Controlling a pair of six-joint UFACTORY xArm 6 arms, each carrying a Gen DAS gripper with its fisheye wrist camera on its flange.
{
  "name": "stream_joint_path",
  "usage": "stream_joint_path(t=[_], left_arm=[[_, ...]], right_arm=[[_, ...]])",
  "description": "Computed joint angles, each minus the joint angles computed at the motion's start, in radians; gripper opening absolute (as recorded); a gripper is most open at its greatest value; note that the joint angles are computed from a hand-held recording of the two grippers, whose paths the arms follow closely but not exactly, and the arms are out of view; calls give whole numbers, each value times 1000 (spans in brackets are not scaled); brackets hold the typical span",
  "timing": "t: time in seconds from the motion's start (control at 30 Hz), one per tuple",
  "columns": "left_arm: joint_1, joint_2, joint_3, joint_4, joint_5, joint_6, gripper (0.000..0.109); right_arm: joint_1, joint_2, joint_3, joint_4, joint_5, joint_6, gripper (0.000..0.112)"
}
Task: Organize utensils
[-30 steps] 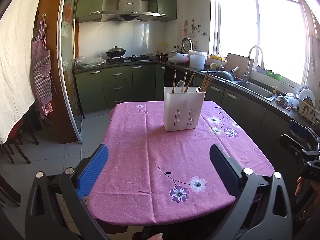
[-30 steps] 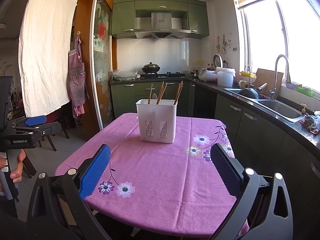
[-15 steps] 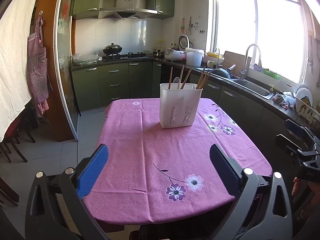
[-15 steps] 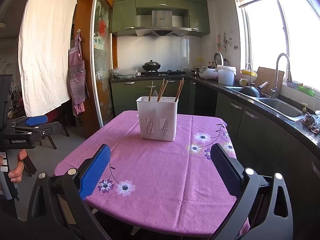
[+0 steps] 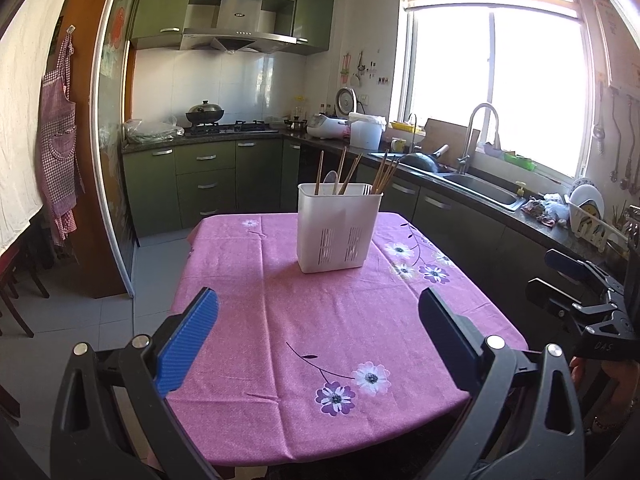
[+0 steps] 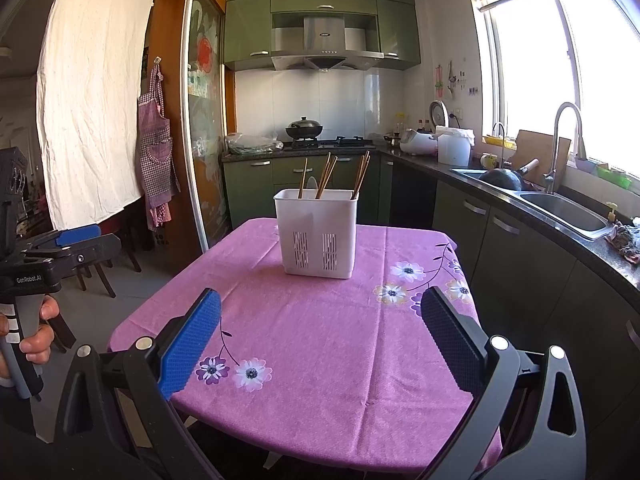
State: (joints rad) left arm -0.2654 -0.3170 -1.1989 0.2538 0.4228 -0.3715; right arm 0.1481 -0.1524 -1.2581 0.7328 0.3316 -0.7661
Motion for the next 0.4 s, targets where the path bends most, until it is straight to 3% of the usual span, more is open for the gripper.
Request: stream_joint_path(t=[0.27,0.4], left_arm=[[-16,55,-58,72,114,-31,96],[-15,84,-82,175,153,-122,96]], right_arm=[[-4,15,-8,0,7,1,98],[-4,22,-10,-6,5,7,98]])
